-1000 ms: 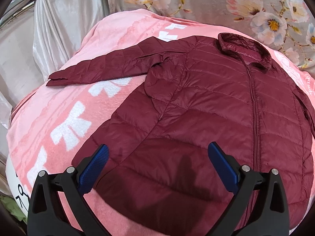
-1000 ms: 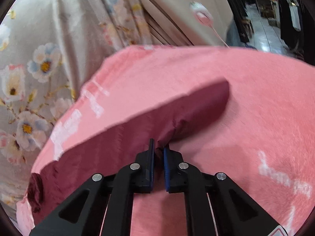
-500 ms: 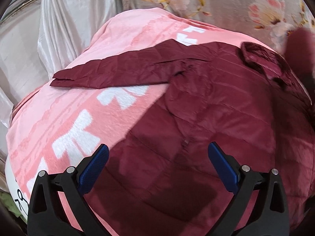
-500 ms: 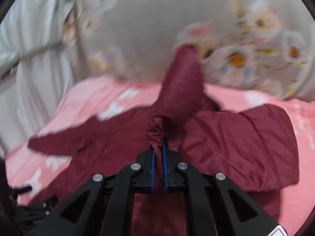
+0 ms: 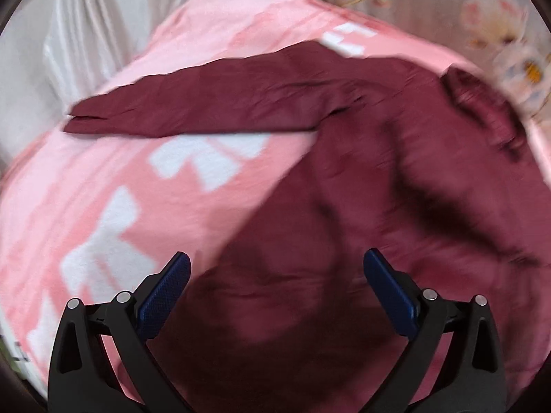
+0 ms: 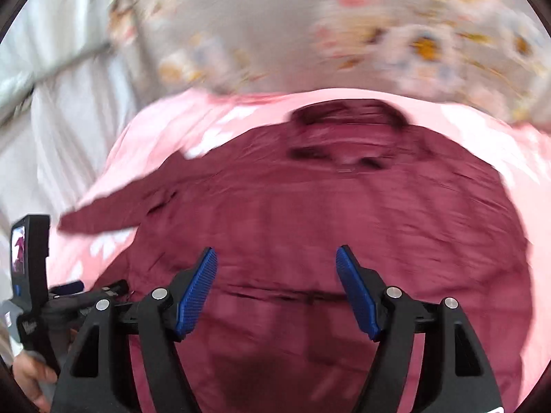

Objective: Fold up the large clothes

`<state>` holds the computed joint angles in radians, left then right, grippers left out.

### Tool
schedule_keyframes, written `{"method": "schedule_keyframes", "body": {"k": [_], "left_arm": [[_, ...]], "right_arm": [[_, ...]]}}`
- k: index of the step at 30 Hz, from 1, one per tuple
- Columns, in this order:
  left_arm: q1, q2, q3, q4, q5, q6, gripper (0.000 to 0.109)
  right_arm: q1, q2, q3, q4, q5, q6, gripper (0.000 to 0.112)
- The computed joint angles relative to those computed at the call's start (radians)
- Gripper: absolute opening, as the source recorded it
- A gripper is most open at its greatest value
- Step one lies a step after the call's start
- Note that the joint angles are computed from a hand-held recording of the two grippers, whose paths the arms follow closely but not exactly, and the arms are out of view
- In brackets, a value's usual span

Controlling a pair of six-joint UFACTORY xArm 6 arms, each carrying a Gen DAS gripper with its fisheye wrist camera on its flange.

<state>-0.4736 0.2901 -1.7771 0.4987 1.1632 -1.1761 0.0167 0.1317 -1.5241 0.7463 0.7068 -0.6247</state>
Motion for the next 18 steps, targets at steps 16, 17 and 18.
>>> {"method": "schedule_keyframes", "body": {"k": [16,17,18], "left_arm": [[0.054,0.285,-0.369,-0.295,-0.180,0.107,0.006],[0.048,0.312,-0.423,-0.262,-0.157,0.119,0.004],[0.046,0.324,-0.454,-0.232,-0.143,0.129,0.003]], "right_arm": [[-0.248,0.422,-0.460,-0.081,0.129,0.574,0.027],[-0.243,0.451,-0.501,-0.126,0.141,0.599,0.001],[-0.239,0.472,-0.530,-0.146,0.149,0.602,0.002]]}}
